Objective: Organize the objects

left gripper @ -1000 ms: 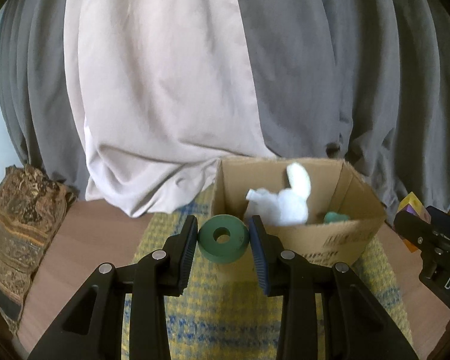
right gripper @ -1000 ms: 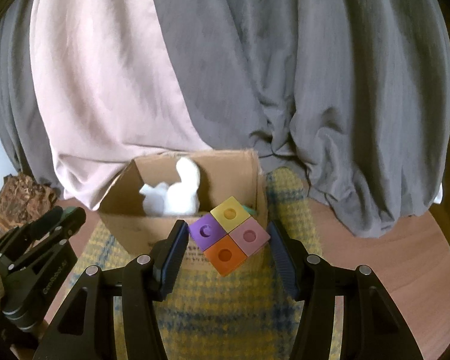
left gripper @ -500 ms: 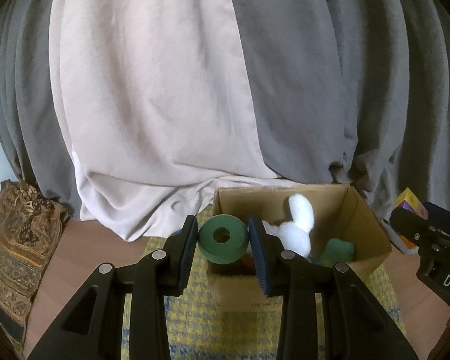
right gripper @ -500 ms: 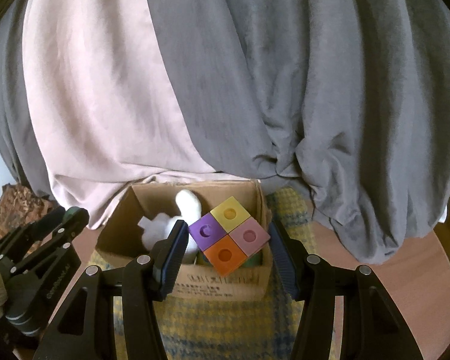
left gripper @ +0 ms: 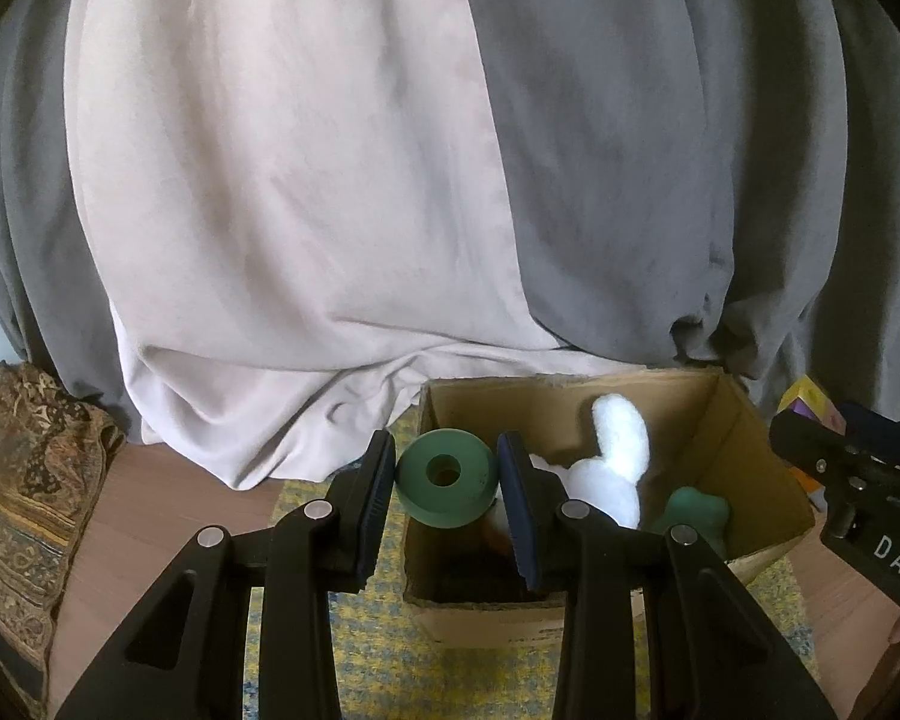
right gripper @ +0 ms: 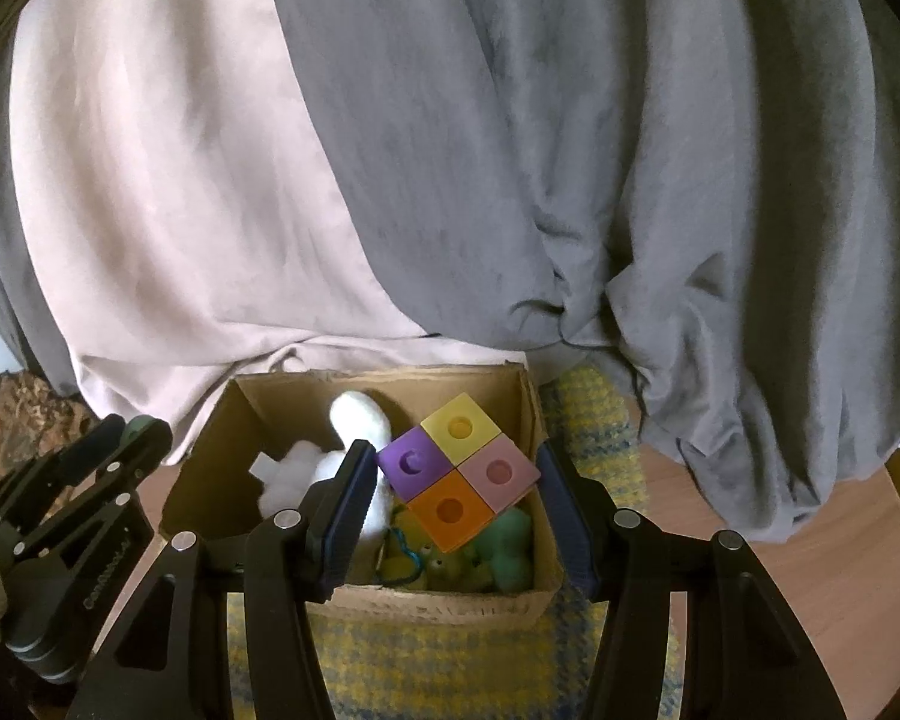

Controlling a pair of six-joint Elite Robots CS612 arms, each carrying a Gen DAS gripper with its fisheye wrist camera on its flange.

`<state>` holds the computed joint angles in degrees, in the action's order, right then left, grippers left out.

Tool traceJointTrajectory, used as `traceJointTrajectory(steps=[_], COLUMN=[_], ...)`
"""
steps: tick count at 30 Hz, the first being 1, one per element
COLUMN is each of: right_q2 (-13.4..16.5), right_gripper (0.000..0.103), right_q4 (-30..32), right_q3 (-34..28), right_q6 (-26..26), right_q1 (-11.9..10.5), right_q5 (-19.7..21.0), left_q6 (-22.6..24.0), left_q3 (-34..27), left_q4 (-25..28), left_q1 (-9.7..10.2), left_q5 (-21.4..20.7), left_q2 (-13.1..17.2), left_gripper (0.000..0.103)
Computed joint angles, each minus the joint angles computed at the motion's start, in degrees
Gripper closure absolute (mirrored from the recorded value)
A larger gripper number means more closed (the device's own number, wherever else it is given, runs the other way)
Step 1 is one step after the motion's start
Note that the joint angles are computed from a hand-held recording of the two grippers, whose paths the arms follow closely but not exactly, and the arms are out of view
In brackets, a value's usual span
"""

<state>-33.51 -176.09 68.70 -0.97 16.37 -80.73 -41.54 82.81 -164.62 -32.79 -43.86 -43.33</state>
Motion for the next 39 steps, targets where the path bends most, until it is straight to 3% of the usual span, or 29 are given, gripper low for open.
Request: traceJointTrajectory(steps=[12, 15, 16, 17, 18, 21, 26, 33, 39], right_q2=[1.5, 1.5, 1.6, 1.6, 1.6, 1.4, 0.5, -0.6, -1.5], right_gripper=[0.046, 0.028, 0.02, 0.017, 0.017, 0.017, 0.017, 0.013, 0.012], right_q4=[2.5, 2.0, 1.6, 1.2, 1.3, 1.2, 0.2, -2.2, -4.8], right_q3=[-2.7, -2.6, -2.6, -2.5, -2.5, -2.0, -0.3, 2.4, 5.0], right_q6=[-0.3, 0.5, 0.9, 1.2, 1.4, 2.1, 2.2, 1.8, 0.8], right_q1=[0.0, -0.1, -0.2, -0.2, -0.3, -0.5, -0.8, -0.9, -0.5], right_q5=[-0.1, -0.1, -0.1, 0.0, 0.0, 0.0, 0.6, 1.1, -0.7], left_q6=[-0.1, 0.0, 0.2, 0.3, 0.2, -0.2, -0.2, -3.0, -5.5], left_q3=[-1.3, -1.4, -1.5, -1.5, -1.5, -1.3, -0.9, 1.0, 2.6], left_q4=[1.5, 1.8, 2.2, 2.3, 2.2, 2.7, 3.0, 4.1, 5.6], left_q1=[0.75, 0.81, 0.75, 0.7, 0.62, 0.18, -0.4, -1.39, -2.03], left_q5=[-2.2, -2.7, -2.3, -2.2, -1.9, 0.4, 1.9, 4.0, 4.3], left_q2=[0.9, 0.8, 0.9, 0.9, 0.9, 0.8, 0.4, -0.6, -1.4], left_gripper=[0.067, 0.066, 0.065, 0.055, 0.044, 0.028, 0.023, 0.007, 0.006])
